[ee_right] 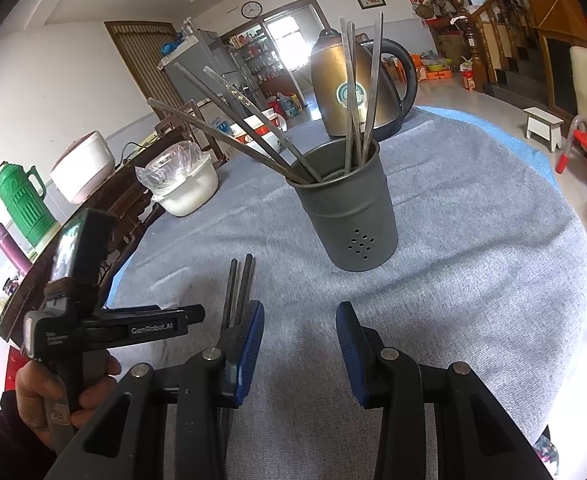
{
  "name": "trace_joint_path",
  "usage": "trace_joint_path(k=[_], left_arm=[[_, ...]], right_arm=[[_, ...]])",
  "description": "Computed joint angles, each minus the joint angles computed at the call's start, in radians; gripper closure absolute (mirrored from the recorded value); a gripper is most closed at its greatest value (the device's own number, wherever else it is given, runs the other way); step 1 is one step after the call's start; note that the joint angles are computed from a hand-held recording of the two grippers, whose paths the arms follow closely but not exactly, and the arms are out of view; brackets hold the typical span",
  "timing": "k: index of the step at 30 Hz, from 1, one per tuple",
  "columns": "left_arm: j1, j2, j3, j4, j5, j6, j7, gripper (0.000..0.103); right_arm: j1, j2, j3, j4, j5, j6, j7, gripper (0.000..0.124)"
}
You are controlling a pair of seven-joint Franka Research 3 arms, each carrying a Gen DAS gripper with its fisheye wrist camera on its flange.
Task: Organize utensils
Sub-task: 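Lower the left gripper and close it on one chopstick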
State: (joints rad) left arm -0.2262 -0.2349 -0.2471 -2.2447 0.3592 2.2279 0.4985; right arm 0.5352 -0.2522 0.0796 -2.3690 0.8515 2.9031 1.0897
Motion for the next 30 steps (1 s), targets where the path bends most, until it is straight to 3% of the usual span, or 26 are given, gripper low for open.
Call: trace_joint_path(k=[7,22,25,30], left_arm=[[-0.003,0.013,0.017,-0.015,-0.065,0.097,0.027,0.032],[0.001,0.033,0.028,-0.041,-0.122,0.184,0.081,0.033],[0.001,0.02,0.031,-0.056,-0.133,0.202,0.101,0.04],[0.001,0.002,0.043,-0.081,-0.166,0.24,0.153,0.066]], right_arm=[[0.0,0.0,-0.001,0.001,0.003,-0.002,-0.001,0.083],[0.002,-0.009,-0.006,-0.007,0.013,0.003,-0.009,0.083],[0.0,-0.01,-0.004,-0.007,0.008,0.002,-0.003,0.083],[0.0,-0.01,-0.003,-0.006,0.001,0.001,0.0,0.083]])
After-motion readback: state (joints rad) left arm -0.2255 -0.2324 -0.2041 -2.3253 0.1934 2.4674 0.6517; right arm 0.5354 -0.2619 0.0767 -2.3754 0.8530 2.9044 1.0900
